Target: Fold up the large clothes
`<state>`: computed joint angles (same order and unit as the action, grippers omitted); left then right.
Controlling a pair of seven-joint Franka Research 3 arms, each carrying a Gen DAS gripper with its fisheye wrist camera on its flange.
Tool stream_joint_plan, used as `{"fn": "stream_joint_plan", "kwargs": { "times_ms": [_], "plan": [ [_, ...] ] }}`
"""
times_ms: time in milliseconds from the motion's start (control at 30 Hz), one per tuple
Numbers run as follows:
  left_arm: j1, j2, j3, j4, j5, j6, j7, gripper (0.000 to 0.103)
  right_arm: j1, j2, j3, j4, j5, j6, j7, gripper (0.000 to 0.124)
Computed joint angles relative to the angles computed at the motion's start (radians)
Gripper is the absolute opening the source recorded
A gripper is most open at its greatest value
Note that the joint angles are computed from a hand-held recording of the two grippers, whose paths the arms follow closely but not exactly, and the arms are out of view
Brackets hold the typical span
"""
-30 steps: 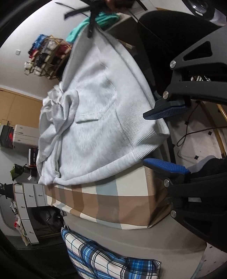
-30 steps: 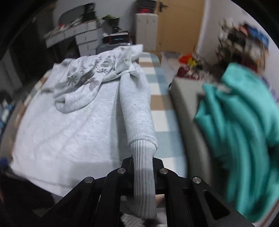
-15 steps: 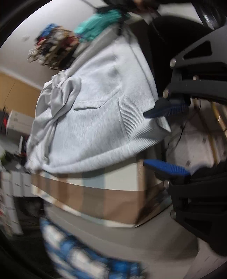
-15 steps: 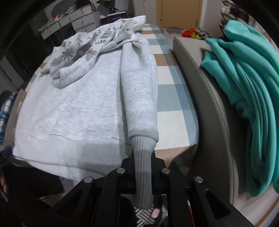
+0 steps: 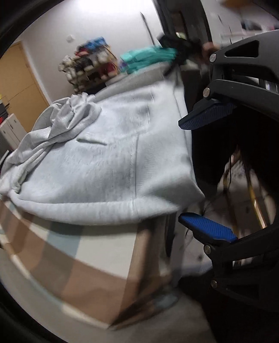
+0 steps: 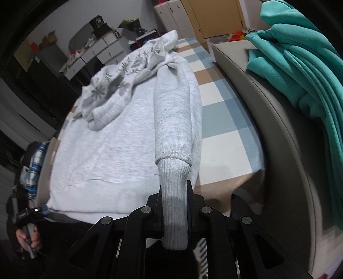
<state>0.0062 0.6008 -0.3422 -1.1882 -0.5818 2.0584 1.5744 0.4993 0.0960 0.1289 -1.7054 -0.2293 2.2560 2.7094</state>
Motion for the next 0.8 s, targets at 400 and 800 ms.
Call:
{"fn": "stream_joint_plan", "kwargs": {
  "times_ms": [400, 800],
  "plan": [
    [0.033, -0.018, -0.024, -0.045, -0.163, 0.108, 0.086, 0.031, -0.011, -0.017, 0.005, -0.042, -0.021, 0.128, 0.015, 0.013],
    [0.022, 0.003, -0.028, -0.05, -0.12, 0.135, 0.0, 0.074, 0.004, 0.003, -0.001, -0.011, -0.023, 0.081, 0.006, 0.014]
  ]
}}
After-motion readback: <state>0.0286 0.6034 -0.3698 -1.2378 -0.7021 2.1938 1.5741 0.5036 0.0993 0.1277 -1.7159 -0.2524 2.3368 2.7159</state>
